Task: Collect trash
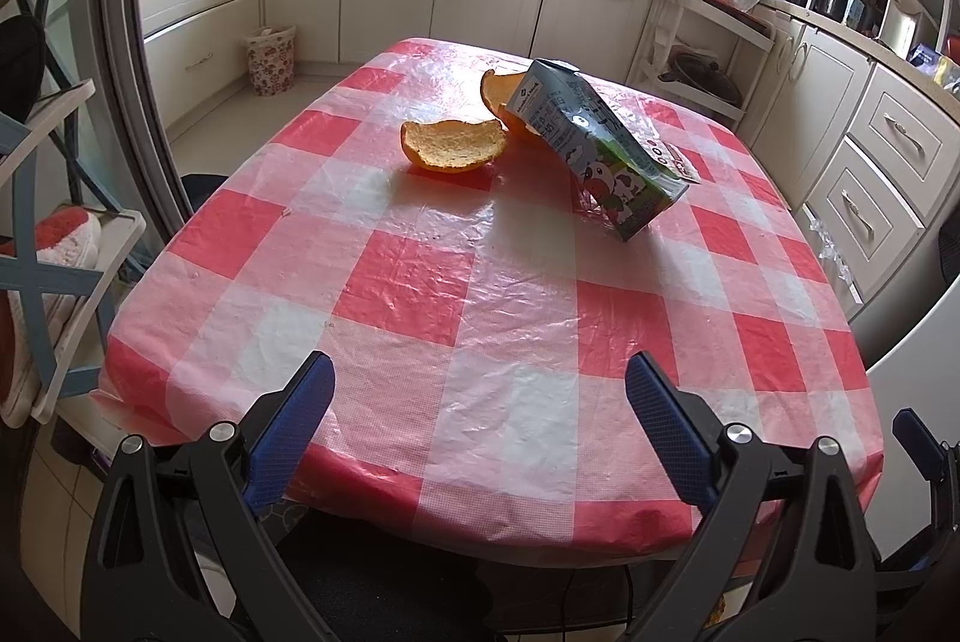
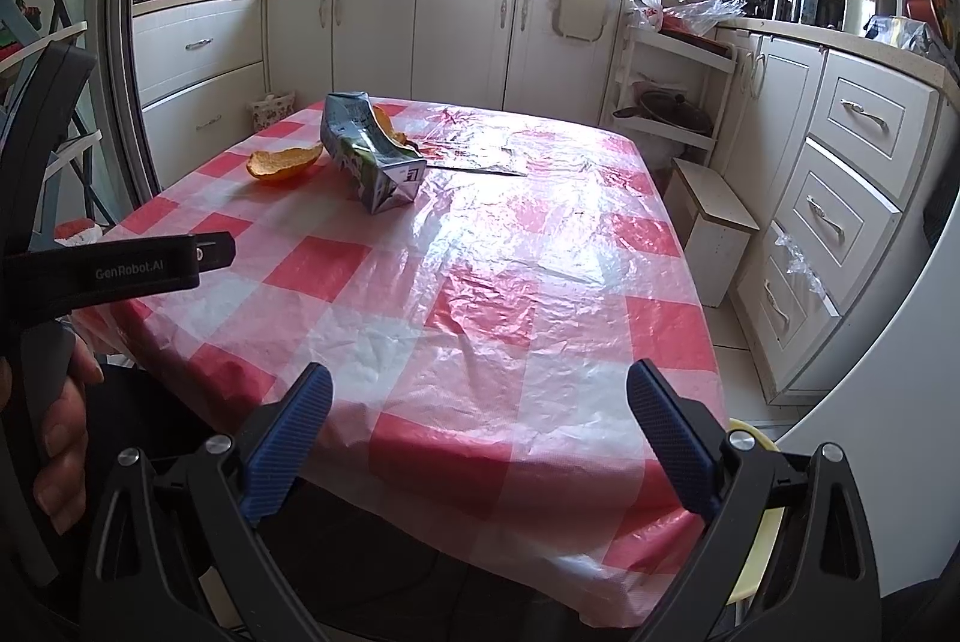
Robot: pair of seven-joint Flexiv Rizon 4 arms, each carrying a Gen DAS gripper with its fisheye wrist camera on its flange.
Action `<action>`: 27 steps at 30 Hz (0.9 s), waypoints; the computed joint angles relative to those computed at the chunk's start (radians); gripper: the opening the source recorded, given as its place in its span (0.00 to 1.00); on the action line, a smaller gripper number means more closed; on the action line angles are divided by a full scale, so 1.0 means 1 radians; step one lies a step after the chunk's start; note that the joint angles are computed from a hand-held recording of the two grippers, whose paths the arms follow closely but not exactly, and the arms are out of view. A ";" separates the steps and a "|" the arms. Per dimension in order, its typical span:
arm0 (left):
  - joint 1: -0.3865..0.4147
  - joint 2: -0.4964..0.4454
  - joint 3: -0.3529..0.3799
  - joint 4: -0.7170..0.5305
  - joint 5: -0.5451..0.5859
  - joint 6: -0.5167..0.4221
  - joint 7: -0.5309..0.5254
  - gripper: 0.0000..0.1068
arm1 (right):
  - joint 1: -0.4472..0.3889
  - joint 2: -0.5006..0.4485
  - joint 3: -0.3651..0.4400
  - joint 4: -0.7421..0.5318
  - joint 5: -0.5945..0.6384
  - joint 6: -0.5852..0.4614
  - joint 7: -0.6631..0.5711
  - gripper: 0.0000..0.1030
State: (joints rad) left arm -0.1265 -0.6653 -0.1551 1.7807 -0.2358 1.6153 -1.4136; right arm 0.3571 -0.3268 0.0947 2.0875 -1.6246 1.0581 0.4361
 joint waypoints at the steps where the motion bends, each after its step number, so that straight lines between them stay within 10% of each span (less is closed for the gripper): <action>1: -0.001 0.000 0.001 -0.001 0.000 0.000 0.000 0.88 | 0.000 0.000 0.000 0.000 0.002 0.000 -0.001 0.92; 27: 0.002 -0.001 0.000 -0.003 0.001 -0.006 0.001 0.88 | 0.001 -0.002 0.000 0.001 0.006 0.003 -0.009 0.92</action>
State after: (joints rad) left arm -0.1244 -0.6659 -0.1555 1.7772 -0.2347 1.6094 -1.4123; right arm 0.3586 -0.3288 0.0949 2.0888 -1.6186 1.0613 0.4268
